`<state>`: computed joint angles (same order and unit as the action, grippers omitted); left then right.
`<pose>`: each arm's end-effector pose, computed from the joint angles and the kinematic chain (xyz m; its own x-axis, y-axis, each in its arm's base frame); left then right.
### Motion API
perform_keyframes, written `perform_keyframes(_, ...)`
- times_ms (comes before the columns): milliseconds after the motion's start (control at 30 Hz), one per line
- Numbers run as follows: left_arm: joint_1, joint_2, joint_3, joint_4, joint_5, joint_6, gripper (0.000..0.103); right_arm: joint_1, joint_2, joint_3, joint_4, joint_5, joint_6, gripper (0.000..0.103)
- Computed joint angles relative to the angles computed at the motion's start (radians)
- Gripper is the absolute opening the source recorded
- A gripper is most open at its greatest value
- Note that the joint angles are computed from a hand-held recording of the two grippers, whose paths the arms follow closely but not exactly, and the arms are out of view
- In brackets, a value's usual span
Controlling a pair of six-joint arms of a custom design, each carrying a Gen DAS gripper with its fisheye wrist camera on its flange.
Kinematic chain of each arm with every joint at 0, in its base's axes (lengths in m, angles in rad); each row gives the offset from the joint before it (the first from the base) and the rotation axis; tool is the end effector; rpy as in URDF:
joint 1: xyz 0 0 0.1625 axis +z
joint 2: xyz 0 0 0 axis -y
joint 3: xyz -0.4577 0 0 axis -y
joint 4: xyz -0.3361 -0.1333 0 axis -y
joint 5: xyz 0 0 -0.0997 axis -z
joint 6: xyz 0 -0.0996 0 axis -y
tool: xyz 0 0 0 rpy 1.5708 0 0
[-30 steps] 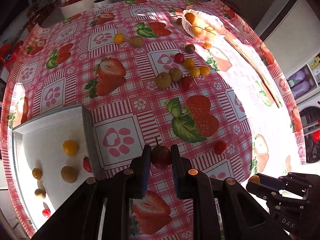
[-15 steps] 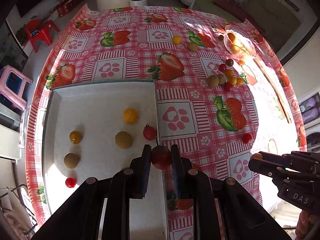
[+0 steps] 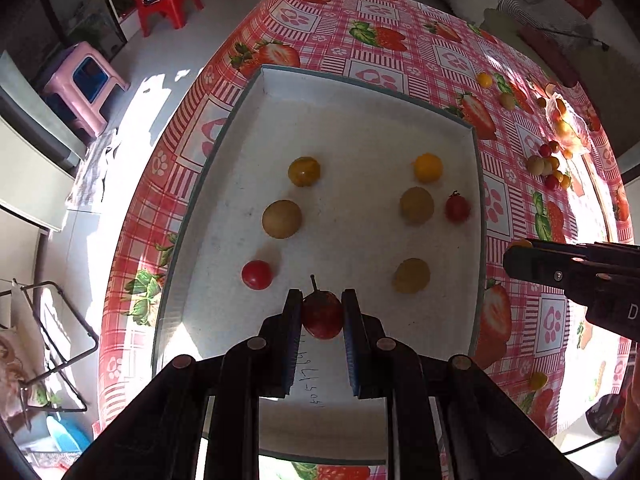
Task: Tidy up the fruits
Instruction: 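Carry the red tomato with the left tool while the right carries the yellow tomato into the tray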
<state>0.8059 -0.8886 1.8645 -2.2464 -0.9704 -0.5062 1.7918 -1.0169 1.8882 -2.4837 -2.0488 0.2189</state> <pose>-0.2426 -0.5265 0.1314 -0.7401 0.2710 -0.6154 0.3460 0.9382 -0.0030 0.2082 -0.5276 0.2104 -0.8973 0.0399 0.4396 -0.0248 0.9898 -0.1404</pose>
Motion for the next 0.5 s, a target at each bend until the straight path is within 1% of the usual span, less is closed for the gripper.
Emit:
perform_keyframes(233, 0.011, 0.028, 0.013, -0.019, -0.005, 0.016, 0.021, -0.005, 0.103, -0.117, 0.04, 0.02, -0.033, 0.022)
perform_keyframes(500, 0.016, 0.048, 0.018, -0.022, 0.004, 0.031, 0.021, -0.017, 0.212, -0.249, 0.087, 0.013, -0.069, 0.022)
